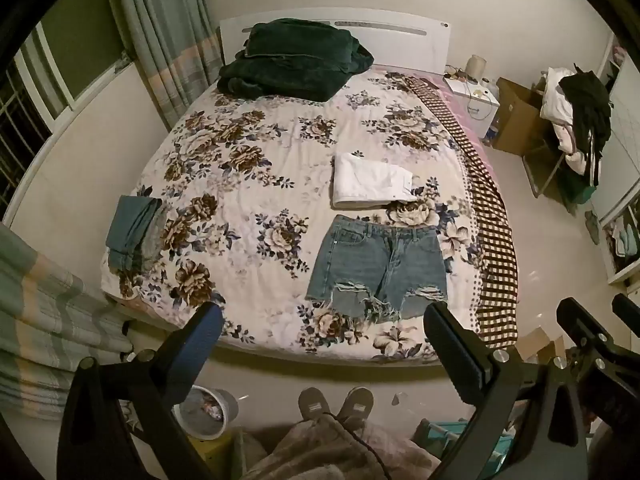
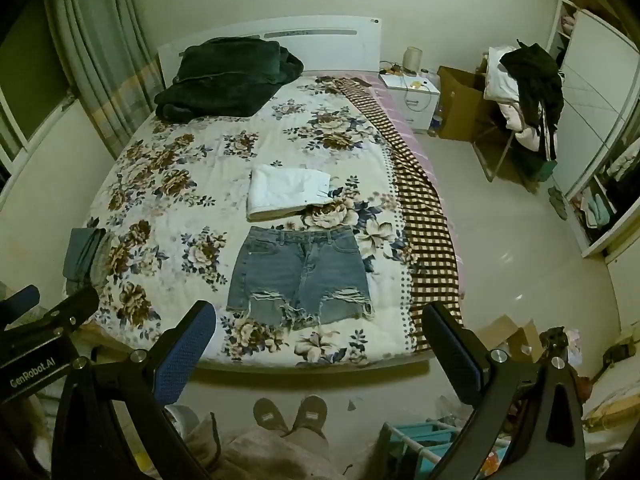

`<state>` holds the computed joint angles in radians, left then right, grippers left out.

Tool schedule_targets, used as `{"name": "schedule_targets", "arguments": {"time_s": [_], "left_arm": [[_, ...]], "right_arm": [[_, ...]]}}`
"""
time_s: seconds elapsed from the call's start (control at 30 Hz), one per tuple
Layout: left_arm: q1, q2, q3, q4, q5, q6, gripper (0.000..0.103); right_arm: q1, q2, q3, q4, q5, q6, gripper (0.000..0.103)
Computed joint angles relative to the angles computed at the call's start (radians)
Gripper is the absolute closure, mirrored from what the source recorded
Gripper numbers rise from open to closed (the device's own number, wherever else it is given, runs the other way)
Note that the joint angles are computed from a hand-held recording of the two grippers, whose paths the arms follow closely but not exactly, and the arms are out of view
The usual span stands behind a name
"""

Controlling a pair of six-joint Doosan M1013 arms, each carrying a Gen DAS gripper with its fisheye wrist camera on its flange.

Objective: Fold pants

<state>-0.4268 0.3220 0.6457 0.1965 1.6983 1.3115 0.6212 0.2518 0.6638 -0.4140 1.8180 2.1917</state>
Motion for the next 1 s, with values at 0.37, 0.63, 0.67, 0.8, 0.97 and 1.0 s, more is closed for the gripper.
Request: {"name": "schedule_targets", "arguments": {"time_s": [0.37,0.63,0.67,0.8,0.97,1.0], "left_arm": [[-0.001,-0.004,0.016,-0.01,-0.019,-0.01,0.0],[0.002,-0.003,0.005,-0.012,-0.009,-0.006,0.0],[0.002,-0.004,0.007,-0.01,-0.013,-0.006,0.0],[0.003,-0.005,0.009,-0.012,-0.015,-0.006,0.0],[0.003,-0.006,0.01,-0.01,-0.017,-0.006,0.0],[0.003,-0.006,0.01,-0.011,-0.017,-0.008,0.0]], "right_arm": [[0.007,0.003,-0.007,-0.004,0.0,0.005,0.0],[0.009,0.006,-0.015,-0.008,0.008,0.005,0.0],[0.009,0.005,-0.012,-0.008,0.006,0.006,0.0],[0.009,0.004,-0.011,-0.01,0.006,0.005,0.0],[0.01,0.002,-0.011,-0.01,0.007,0.004,0.0],[0.01,0.003,-0.011,-0.011,0.006,0.004,0.0]]}}
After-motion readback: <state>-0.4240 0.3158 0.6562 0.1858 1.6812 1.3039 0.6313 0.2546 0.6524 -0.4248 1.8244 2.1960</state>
